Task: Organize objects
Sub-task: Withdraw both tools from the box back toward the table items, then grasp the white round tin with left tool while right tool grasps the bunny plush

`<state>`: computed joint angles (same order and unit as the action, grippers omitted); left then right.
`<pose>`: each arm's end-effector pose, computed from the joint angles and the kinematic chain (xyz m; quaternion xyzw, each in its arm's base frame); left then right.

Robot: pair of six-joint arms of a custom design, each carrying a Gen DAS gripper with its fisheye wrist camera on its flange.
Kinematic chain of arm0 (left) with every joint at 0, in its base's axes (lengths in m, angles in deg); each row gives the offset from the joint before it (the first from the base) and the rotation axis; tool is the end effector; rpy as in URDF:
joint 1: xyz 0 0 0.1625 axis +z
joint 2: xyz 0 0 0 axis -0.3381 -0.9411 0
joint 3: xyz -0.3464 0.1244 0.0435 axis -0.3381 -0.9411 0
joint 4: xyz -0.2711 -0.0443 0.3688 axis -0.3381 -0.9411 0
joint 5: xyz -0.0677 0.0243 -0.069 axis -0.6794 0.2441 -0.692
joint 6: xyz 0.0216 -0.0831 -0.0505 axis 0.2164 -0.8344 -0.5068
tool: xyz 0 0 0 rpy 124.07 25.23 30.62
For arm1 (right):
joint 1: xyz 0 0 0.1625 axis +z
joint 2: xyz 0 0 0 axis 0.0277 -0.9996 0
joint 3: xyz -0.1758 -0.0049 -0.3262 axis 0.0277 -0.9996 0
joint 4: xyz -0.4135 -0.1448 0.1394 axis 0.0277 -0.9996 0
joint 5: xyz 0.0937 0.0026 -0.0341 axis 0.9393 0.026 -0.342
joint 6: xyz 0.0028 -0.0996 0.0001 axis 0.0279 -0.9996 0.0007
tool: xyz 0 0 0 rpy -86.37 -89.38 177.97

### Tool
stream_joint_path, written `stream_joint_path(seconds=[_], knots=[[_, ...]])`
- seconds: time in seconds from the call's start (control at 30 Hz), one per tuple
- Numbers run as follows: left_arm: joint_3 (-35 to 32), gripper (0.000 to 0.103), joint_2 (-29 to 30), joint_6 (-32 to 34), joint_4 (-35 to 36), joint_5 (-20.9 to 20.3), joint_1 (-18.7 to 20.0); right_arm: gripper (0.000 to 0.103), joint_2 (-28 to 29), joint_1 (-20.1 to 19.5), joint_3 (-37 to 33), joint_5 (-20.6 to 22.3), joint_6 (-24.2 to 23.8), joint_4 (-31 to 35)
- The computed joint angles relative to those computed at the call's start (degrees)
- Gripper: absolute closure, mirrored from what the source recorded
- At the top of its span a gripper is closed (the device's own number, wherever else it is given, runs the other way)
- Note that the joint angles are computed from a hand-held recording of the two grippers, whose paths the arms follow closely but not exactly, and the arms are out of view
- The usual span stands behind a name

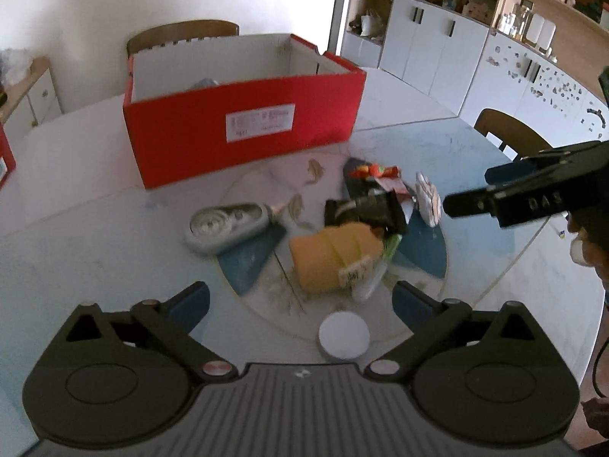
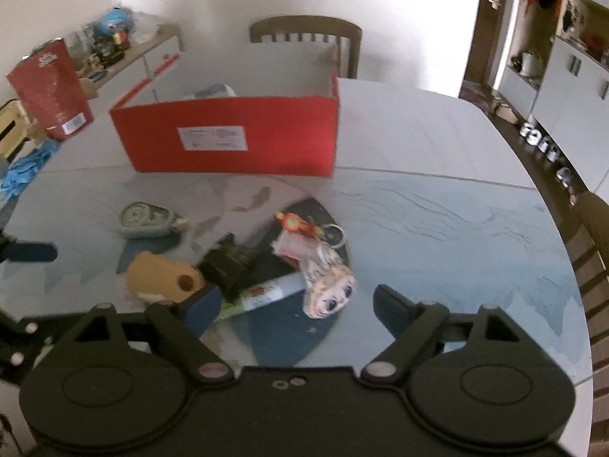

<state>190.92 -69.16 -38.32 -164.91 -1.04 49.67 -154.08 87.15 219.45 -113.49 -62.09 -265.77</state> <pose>-0.2250 -0.3636 0.0513 0.2319 0.8965 -0.2667 0.2673 0.0842 -0.4222 0.2066 0.2497 -0.8870 0.2451 0.3014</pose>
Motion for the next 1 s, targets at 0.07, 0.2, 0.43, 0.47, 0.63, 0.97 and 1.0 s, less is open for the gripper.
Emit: stream_joint_path(seconds=[0.07, 0.2, 0.43, 0.47, 0.63, 0.97, 1.0], knots=[[0.4, 0.001, 0.7, -0.5, -1.0, -0.7, 0.3, 0.016, 0.8, -0.7, -0.1, 0.2, -1.6, -1.5], [0.9, 0.000, 2.2, -3.0, 0.4, -0.8, 0.1, 0.016, 2.7, -1.6, -0.9, 0.0, -3.2, -2.9], [1.9, 0.000, 5.0, -1.2, -2.9, -1.4, -0.6, 0.017, 6.0, -2.9, -2.5, -1.0, -6.1, -4.1], [1.9, 0.000, 5.4, -1.0, -3.6, -1.4, -0.6, 0.018, 6.5, -3.0, -2.9, -1.4, -6.3, -4.2], [1.2, 0.000, 6.9, -0.9, -5.1, -2.5, 0.7, 0.023, 8.3, -3.7, -4.7, -2.0, -5.9, -2.9], [0.6, 0.000, 9.3, 1.3, -7.4, -2.2, 1.2, 0.032, 10.4, -4.6, -7.2, -3.2, -6.4, -0.3], [0.6, 0.000, 9.6, 1.7, -7.7, -2.2, 1.1, 0.033, 10.5, -4.6, -7.3, -3.2, -6.5, -0.2]])
